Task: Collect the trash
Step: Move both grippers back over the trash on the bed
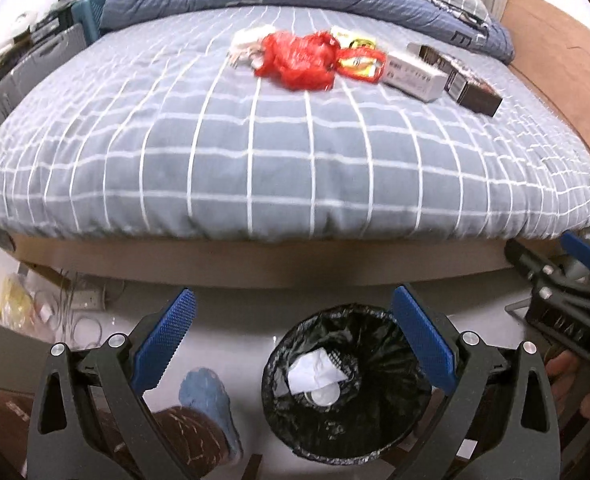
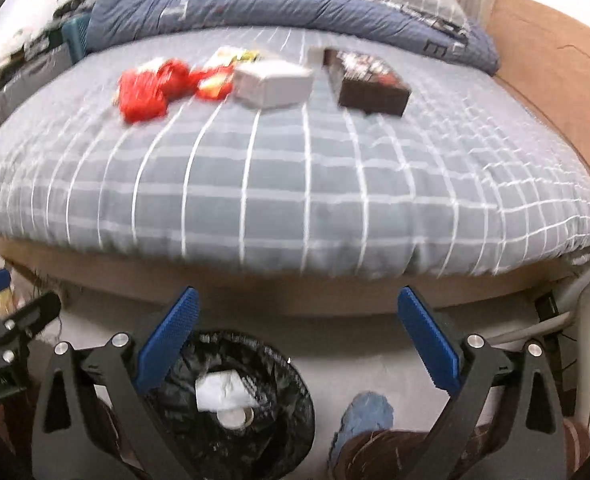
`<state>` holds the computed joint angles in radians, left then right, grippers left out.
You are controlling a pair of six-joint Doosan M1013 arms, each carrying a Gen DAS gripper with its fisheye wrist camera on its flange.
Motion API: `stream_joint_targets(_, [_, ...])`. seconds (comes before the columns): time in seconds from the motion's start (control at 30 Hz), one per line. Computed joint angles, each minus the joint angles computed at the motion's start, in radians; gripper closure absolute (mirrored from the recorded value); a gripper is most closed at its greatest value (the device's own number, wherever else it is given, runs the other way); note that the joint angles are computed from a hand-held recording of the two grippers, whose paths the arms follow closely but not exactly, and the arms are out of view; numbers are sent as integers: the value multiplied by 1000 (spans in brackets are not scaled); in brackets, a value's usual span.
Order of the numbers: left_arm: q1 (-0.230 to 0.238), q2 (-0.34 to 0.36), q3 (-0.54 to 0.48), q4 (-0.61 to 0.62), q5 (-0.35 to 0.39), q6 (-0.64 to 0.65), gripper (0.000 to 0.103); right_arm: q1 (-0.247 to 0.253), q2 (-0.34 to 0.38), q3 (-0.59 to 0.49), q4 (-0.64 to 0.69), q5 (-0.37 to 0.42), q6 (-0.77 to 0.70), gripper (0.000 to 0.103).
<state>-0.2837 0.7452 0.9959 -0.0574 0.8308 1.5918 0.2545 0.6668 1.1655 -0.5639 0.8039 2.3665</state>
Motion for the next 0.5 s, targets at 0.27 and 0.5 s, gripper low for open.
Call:
stream_joint_targets(0.27, [5, 43, -105, 2, 3, -26, 6, -22, 5, -47, -44, -69, 19, 7])
stream_joint_targets(0.5, [6, 137, -291, 25, 62, -53, 6, -42, 55, -142, -26, -95, -65, 7])
